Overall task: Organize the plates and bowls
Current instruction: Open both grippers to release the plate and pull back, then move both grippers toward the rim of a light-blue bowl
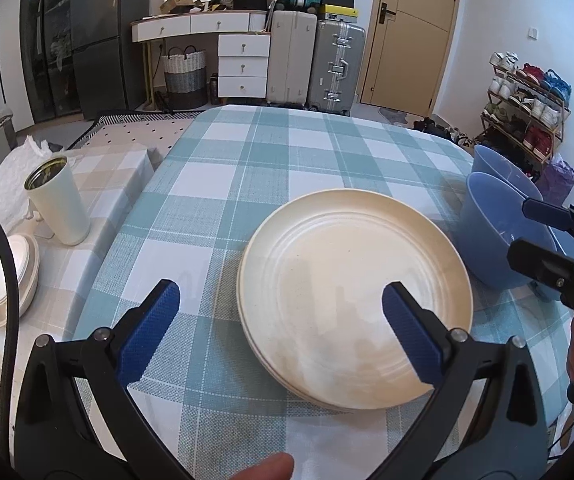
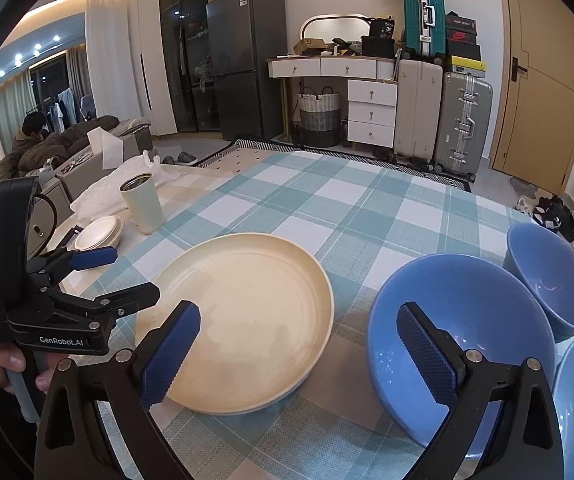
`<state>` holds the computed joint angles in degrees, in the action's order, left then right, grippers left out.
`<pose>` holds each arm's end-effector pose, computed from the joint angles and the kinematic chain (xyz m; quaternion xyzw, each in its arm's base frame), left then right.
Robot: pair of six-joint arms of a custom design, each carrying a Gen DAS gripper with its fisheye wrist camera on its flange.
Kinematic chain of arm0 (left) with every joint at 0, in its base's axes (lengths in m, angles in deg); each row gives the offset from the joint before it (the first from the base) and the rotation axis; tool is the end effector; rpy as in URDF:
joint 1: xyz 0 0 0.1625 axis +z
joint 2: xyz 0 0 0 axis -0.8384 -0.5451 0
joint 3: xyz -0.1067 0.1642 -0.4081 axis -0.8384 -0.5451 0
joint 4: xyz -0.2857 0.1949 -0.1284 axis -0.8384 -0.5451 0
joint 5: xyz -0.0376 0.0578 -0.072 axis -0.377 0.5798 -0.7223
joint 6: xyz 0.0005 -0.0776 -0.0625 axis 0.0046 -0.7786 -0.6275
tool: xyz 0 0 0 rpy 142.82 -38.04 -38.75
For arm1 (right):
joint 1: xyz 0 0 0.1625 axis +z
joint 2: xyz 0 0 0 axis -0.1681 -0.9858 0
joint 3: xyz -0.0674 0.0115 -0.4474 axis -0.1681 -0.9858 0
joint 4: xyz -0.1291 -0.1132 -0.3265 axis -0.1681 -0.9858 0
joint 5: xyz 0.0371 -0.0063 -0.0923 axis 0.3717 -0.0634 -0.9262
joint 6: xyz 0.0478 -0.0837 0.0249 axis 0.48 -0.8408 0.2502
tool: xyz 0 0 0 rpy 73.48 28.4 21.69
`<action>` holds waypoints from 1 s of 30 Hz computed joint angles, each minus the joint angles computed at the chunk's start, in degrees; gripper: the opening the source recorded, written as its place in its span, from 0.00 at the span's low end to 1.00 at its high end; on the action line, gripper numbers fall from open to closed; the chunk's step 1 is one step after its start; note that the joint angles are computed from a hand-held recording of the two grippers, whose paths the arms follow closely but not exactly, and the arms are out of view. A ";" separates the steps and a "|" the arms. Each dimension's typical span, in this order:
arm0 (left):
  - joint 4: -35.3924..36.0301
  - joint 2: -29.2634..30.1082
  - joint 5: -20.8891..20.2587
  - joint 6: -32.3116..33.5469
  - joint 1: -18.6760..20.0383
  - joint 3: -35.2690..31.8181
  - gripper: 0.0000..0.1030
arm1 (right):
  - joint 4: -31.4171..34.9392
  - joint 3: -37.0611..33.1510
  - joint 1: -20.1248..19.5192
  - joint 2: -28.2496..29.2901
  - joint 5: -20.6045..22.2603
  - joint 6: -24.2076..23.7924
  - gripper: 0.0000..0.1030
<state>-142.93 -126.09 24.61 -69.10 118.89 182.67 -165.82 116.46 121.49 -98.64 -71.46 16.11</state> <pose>-0.0043 -0.4521 0.2387 0.1065 0.8586 -0.3834 0.3234 0.2992 -0.4938 -0.0626 0.3540 -0.8647 0.2868 0.2116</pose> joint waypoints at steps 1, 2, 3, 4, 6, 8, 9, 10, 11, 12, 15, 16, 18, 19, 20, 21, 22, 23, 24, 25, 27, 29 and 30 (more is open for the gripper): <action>0.07 0.04 0.16 0.13 -0.54 0.11 0.98 | -0.35 0.29 0.02 -0.19 -0.14 0.03 0.98; 0.28 -0.04 0.33 0.17 -1.06 0.24 0.98 | -0.70 0.53 -0.07 -0.33 -0.26 -0.08 0.98; 0.28 0.01 0.41 0.34 -1.66 0.30 0.98 | -0.84 0.75 -0.05 -0.51 -0.50 -0.09 0.98; 0.30 0.03 0.37 0.41 -2.13 0.34 0.98 | -1.00 1.04 -0.07 -0.72 -0.72 -0.07 0.98; 0.67 0.04 0.12 0.38 -2.95 0.11 0.98 | -1.77 1.89 -0.17 -1.23 -0.85 -0.04 0.98; 1.64 -0.12 -0.29 -0.08 -3.47 -0.33 0.98 | -2.01 2.35 -0.10 -1.69 -1.79 0.12 0.98; 2.52 -0.27 -0.64 -0.48 -3.71 -0.68 0.98 | -2.14 2.52 -0.09 -1.87 -2.26 0.15 0.98; 3.30 -0.32 -0.86 -0.86 -3.89 -1.00 0.98 | -2.33 2.73 -0.14 -2.05 -2.54 0.15 0.98; 4.23 -0.31 -0.92 -1.23 -4.11 -1.42 0.98 | -2.52 3.04 -0.23 -2.31 -2.65 0.14 0.98; 4.86 -0.26 -0.89 -1.31 -4.27 -1.83 0.98 | -2.56 3.22 -0.28 -2.57 -2.90 0.26 0.98; 6.57 0.22 -0.64 -1.25 -4.80 -3.15 0.98 | -2.87 4.25 -0.56 -3.60 -3.26 1.05 0.98; 7.06 0.34 -0.77 -1.18 -5.05 -3.58 0.98 | -2.97 4.58 -0.62 -3.97 -3.53 1.36 0.98; 8.01 0.58 -1.28 -0.96 -5.43 -4.52 0.98 | -3.36 5.00 -0.63 -4.51 -4.46 1.76 0.98; 8.65 0.70 -1.54 -1.01 -5.68 -5.07 0.98 | -3.48 5.29 -0.70 -4.91 -4.71 1.99 0.98; 9.01 0.91 -1.79 -0.87 -5.80 -5.67 0.98 | -3.42 5.46 -0.76 -5.32 -4.78 2.20 0.98; 9.56 1.04 -2.17 -0.78 -5.99 -6.26 0.98 | -3.61 5.81 -0.82 -5.80 -4.90 2.48 0.98; 10.15 1.20 -2.60 -0.67 -6.19 -6.91 0.98 | -3.76 6.19 -0.86 -6.34 -5.09 2.66 0.98; 10.56 1.41 -2.89 -0.41 -6.33 -7.54 0.98 | -4.09 6.52 -0.87 -6.79 -5.27 2.64 0.98; 10.90 1.74 -3.05 -0.09 -6.59 -8.20 0.98 | -4.54 6.84 -0.88 -7.16 -5.49 2.56 0.99; 11.11 2.12 -3.21 0.34 -6.88 -8.86 0.98 | -5.05 7.30 -0.93 -7.71 -5.78 2.43 0.99; 11.82 2.83 -3.75 1.15 -7.22 -10.24 0.98 | -5.52 7.89 -1.04 -8.64 -6.23 2.38 0.99; 12.74 3.47 -4.73 1.77 -7.52 -11.58 0.98 | -6.03 8.61 -1.29 -9.72 -6.44 2.60 0.99; 13.36 3.75 -5.28 1.94 -7.65 -12.25 0.98 | -6.15 9.09 -1.48 -10.40 -6.43 2.82 0.99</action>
